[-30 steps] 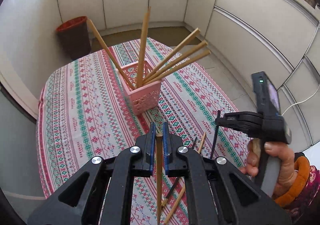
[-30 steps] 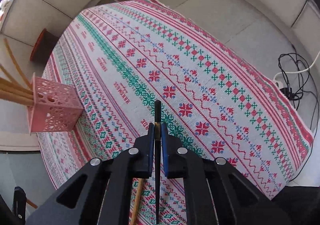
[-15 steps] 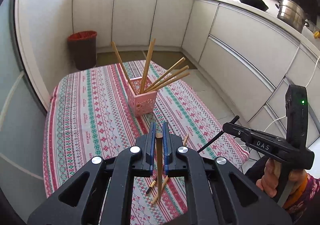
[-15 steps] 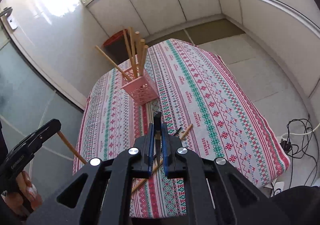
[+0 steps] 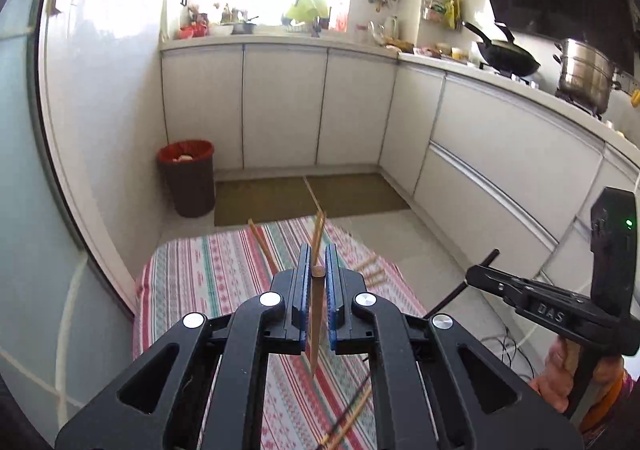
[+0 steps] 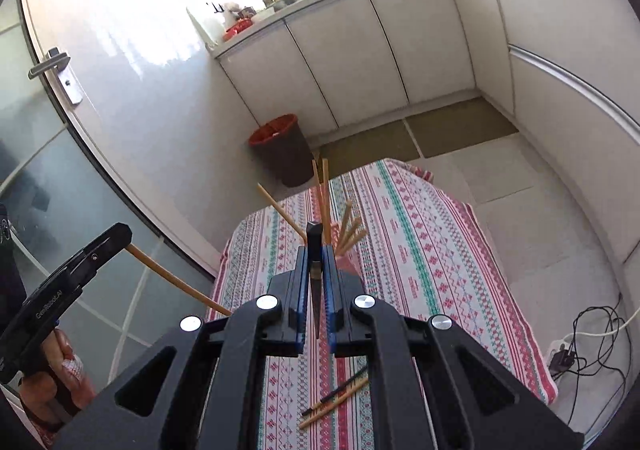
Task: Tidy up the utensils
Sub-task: 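Lift the chopstick and brush upright and carry them over the basket, then lower both items into the basket and open both grippers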
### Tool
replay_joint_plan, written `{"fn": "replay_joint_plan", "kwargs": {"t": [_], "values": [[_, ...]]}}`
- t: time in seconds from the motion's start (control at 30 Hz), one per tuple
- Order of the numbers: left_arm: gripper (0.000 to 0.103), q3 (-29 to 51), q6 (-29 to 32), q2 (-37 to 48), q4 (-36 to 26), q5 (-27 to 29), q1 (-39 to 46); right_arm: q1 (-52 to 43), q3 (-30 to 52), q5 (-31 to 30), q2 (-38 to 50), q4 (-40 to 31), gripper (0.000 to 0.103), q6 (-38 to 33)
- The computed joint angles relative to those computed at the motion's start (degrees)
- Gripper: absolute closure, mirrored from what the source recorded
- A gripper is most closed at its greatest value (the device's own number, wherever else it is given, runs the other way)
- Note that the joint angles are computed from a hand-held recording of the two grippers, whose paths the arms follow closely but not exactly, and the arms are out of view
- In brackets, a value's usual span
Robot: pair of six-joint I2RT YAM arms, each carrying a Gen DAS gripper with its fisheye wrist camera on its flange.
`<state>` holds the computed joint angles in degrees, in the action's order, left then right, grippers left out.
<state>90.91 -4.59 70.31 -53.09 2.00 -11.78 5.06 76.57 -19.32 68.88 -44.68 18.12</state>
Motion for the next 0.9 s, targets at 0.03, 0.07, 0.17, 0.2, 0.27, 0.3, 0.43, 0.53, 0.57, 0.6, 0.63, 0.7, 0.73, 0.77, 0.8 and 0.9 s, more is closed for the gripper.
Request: {"fn": "replay_joint_plan", "kwargs": {"t": [0.03, 0.07, 0.17, 0.2, 0.27, 0.3, 0.43, 0.53, 0.57, 0.6, 0.63, 0.7, 0.73, 0.77, 0.8, 0.9], "values": [[0.097, 2.0, -0.1, 1.8, 0.3, -0.3, 0.3, 0.0, 2.2, 0.1, 1.2, 0.1, 0.096, 0.0], [0.097, 3.5, -0.3, 3.2, 0.7, -0.4, 0.4, 0.2, 4.2, 0.4, 2.5, 0.0, 0.096, -0.1], [0.097, 8.1, -1.0, 7.9, 2.3, -0.7, 1.4, 0.7, 9.0, 1.4, 5.9, 0.3, 0.096, -0.6], [0.097, 9.3, -1.5, 9.2, 2.7, -0.3, 1.8, 0.9, 10.4, 1.7, 7.1, 0.2, 0.096, -0.8], [0.097, 11.9, -2.3, 12.1, 3.5, 0.1, 2.5, 1.3, 12.4, 2.1, 9.2, 0.6, 0.096, -0.7], [0.097, 13.0, -2.6, 13.4, 3.8, 0.1, 2.6, 1.5, 13.4, 2.1, 10.3, 0.8, 0.096, -0.8], [0.097, 15.6, -2.9, 17.8, 5.5, -0.5, 2.3, 2.4, 15.4, 3.3, 14.0, 2.3, 0.096, -0.9], [0.097, 14.9, -3.7, 19.8, 7.7, -1.1, 1.9, 2.9, 16.2, 4.1, 16.2, 3.2, 0.096, -0.9], [0.097, 14.2, -4.0, 20.4, 8.4, -1.7, 1.6, 3.0, 16.5, 4.1, 17.0, 3.5, 0.096, -0.9], [0.097, 13.2, -4.0, 20.7, 9.1, -2.2, 1.5, 3.1, 16.7, 4.4, 17.7, 3.7, 0.096, -0.9], [0.096, 12.6, -4.1, 21.1, 9.5, -2.1, 1.6, 3.4, 17.0, 4.8, 18.6, 4.0, 0.096, -0.9], [0.096, 10.3, -4.8, 21.0, 11.1, -1.8, 1.7, 4.1, 17.2, 5.5, 19.6, 4.5, 0.096, -0.8], [0.096, 9.2, -5.0, 20.7, 12.0, -2.3, 1.8, 4.2, 17.6, 5.7, 20.3, 4.7, 0.096, -0.8], [0.096, 7.8, -5.4, 19.9, 12.9, -2.4, 2.0, 4.4, 18.2, 6.0, 21.1, 4.6, 0.096, -0.8], [0.096, 7.1, -5.8, 19.4, 13.5, -1.5, 2.6, 4.6, 18.7, 6.4, 21.7, 4.7, 0.096, -0.7], [0.096, 5.2, -7.2, 17.5, 14.8, 0.8, 4.5, 5.4, 20.0, 7.8, 23.4, 5.3, 0.096, -0.5]]}}
